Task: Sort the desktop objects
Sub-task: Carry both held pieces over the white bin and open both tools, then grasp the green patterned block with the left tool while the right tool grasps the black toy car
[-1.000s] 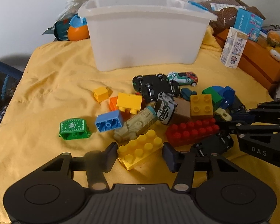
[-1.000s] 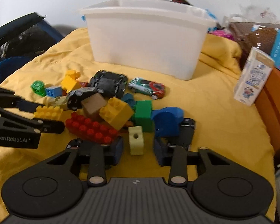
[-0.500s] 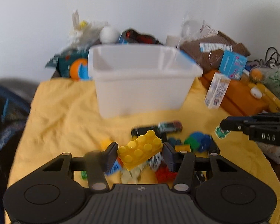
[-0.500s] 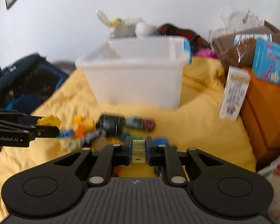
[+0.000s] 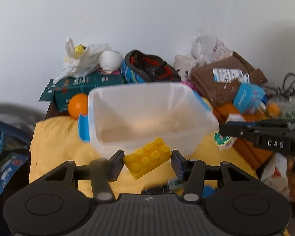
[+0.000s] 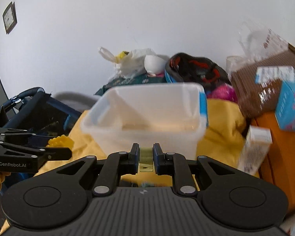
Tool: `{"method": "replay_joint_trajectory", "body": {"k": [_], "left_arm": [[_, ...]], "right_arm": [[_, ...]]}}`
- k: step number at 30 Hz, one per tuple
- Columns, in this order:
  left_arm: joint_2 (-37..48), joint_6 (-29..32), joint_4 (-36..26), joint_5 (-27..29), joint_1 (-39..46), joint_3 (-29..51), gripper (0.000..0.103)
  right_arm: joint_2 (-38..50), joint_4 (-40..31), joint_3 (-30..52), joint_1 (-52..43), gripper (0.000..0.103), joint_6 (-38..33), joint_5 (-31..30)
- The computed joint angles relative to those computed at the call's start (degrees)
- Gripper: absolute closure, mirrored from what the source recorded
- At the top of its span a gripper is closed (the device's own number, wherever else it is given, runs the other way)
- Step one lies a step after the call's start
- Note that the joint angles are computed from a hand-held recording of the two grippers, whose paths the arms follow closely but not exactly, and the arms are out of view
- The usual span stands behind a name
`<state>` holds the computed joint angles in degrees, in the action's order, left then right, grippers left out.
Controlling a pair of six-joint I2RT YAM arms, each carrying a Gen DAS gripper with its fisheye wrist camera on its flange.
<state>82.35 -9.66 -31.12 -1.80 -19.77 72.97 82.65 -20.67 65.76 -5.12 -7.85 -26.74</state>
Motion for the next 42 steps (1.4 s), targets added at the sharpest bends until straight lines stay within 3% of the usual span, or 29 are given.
{"method": "replay_joint_trajectory", "body": {"k": [6, 14, 22, 24, 27, 31, 35, 39, 42], "left_arm": [[12.0, -0.8, -7.2, 3.0, 2.9, 16.3, 0.048], [23.5, -0.2, -14.8, 1.3, 4.2, 32.5, 0.048], [29.4, 0.9, -18.6, 1.1, 3.9, 39.4, 0.047], [29.3, 1.4, -17.7, -0.3, 3.6, 38.3, 0.040], [25.5, 2.2, -13.1, -1.8, 3.9, 30.8, 0.036], [13.9, 3.6, -2.3, -3.4, 4.7, 11.4, 0.036], [-1.5, 2.6, 8.7, -5.3, 4.9, -12.9, 0.035], [-10.4, -1.2, 11.3, -7.9, 4.1, -28.9, 0.035], [-11.7, -3.5, 11.6, -9.5, 3.1, -34.3, 0.035]], "right_arm": [[9.8, -6.6, 15.9, 1.0, 0.086, 2.3, -0.2], [21.6, -13.7, 32.8, 2.1, 0.086, 1.8, 2.6], [29.4, -20.0, 43.0, 3.6, 0.086, 0.3, 5.9], [31.0, -21.4, 44.8, 3.9, 0.084, -0.5, 6.8], [29.3, -17.6, 41.3, 4.1, 0.038, 0.2, 8.7], [24.4, -12.1, 33.0, 2.6, 0.040, 0.3, 5.9], [12.8, -1.3, 13.8, -1.2, 0.040, 0.4, 3.1], [1.2, 4.6, -7.8, -4.2, 0.040, -2.2, 6.4], [-3.3, 4.5, -18.3, -5.0, 0.040, -5.8, 8.3]]}}
